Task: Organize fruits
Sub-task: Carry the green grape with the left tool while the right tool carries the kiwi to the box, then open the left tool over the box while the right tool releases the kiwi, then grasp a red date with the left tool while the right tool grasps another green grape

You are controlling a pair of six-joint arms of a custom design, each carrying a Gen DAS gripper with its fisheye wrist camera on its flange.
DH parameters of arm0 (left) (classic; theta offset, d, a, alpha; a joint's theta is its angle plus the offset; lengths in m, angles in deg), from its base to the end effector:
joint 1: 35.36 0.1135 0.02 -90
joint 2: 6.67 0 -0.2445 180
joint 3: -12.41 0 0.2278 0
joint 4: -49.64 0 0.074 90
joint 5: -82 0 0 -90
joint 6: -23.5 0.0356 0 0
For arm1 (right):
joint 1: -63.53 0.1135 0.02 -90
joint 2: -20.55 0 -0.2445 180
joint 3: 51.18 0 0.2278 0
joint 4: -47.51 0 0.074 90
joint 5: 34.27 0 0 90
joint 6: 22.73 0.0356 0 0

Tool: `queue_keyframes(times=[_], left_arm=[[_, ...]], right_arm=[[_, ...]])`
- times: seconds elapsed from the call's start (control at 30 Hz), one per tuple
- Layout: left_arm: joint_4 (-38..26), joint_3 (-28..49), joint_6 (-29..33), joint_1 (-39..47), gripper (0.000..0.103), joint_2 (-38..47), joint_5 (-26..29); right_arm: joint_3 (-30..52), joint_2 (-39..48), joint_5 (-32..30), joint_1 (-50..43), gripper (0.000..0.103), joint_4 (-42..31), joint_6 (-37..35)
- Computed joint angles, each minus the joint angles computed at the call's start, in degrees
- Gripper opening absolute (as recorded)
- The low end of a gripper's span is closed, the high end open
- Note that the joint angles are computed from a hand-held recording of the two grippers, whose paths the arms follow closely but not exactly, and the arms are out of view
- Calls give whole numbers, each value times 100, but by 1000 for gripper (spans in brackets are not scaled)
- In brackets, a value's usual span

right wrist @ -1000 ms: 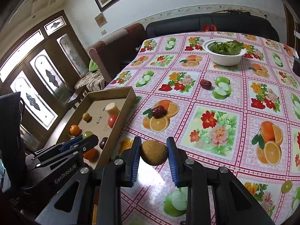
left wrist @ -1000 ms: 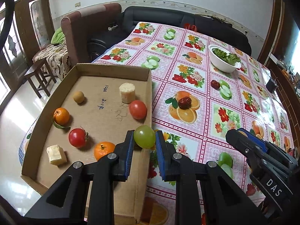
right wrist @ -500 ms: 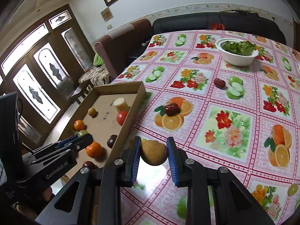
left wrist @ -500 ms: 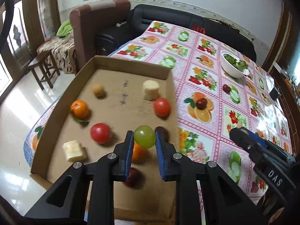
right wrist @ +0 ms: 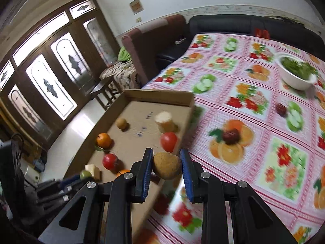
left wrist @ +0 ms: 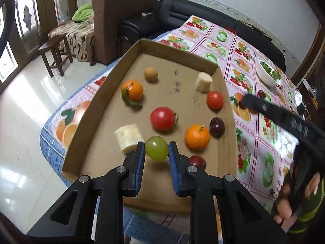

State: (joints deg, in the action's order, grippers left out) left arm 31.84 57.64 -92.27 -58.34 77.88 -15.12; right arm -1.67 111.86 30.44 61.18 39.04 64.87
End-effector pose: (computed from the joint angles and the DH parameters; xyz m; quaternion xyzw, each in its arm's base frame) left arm 0.2156 -0.0867 0.1207 -0.0409 0.9566 -0.0623 0.2819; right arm 0.2637 0.0044 0.1244 -0.0748 0.9177 0.1920 0.3398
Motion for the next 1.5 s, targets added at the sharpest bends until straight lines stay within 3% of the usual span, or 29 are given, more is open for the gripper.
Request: queue_keyframes(times=[0.33, 0.5, 0.87, 0.93, 0.97, 1.03, 1.07, 1.5], left_arm=[[203, 33, 67, 24, 21, 452, 279], [309, 149, 83, -74, 21, 808, 128], [388, 136, 47, -153, 21, 871, -34], [308, 156, 41, -92, 25, 835, 60], [234, 172, 35, -66, 27, 802, 80], [186, 146, 12, -77, 41, 672, 5], [169, 91, -9, -89, 42, 553, -60], [-203, 190, -305, -590, 43, 34, -372]], right_arm=[[1129, 1321, 703, 1237, 28, -63, 192], [1573, 1926, 1083, 1567, 28, -155, 116], [1670, 2242, 1363, 1724, 29, -105, 11], [1637, 2206, 1334, 1690, 32, -89, 26], [1600, 2166, 1316, 1660, 40, -86, 50], [1554, 2087, 1251, 1614, 44, -68, 72], [1488, 2006, 1231, 1588, 44, -51, 77], [159, -55, 13, 66, 48, -129, 77]])
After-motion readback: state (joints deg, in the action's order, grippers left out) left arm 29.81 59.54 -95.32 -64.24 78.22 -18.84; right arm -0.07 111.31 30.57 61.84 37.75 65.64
